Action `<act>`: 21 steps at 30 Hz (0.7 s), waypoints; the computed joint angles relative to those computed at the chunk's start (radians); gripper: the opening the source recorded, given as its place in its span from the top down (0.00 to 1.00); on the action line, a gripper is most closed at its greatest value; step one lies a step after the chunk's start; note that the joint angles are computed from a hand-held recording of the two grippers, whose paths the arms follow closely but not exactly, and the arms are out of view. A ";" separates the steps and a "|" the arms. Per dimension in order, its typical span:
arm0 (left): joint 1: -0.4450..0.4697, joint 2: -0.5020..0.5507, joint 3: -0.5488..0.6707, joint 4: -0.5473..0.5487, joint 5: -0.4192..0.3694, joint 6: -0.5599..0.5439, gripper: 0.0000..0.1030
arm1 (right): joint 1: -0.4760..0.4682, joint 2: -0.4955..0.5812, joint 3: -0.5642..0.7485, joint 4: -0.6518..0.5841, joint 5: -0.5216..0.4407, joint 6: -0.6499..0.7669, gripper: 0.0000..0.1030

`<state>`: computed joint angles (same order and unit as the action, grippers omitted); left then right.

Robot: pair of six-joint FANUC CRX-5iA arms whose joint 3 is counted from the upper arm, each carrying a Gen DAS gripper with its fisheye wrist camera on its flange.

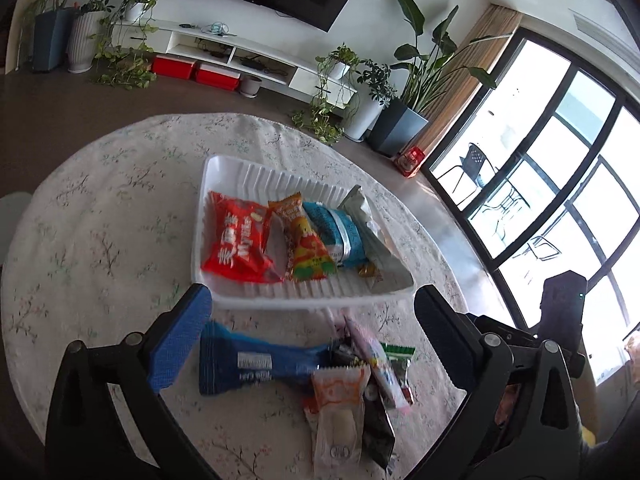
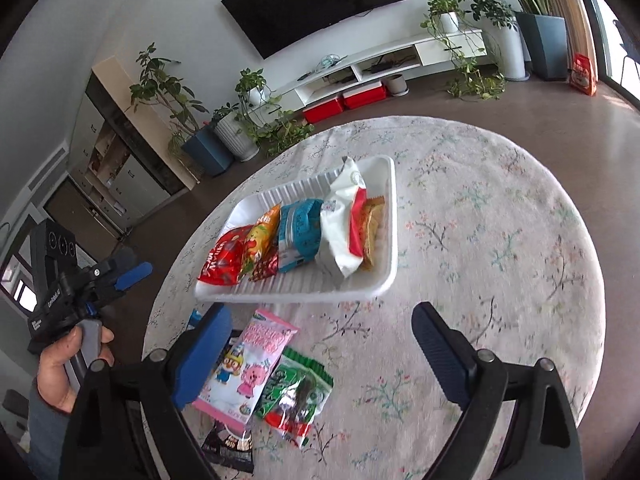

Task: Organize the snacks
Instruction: 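Move both tools back over the remaining snacks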

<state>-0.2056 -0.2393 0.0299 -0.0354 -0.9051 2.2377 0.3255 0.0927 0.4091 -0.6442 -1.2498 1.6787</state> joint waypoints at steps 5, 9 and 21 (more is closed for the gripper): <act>-0.148 -0.042 -0.057 -0.154 -0.055 0.161 0.00 | -0.032 -0.076 -0.121 -0.069 -0.020 -0.003 0.09; -0.301 0.018 0.006 -0.304 -0.152 0.214 0.00 | -0.023 -0.154 -0.221 -0.072 0.016 0.019 0.09; -0.281 0.109 0.069 -0.208 -0.221 0.190 0.05 | 0.035 -0.213 -0.299 -0.013 0.053 0.059 0.24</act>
<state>-0.4867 -0.1299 0.0985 -0.2438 -1.1257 2.4280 0.3603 -0.1207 0.1103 -0.6574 -1.1971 1.7372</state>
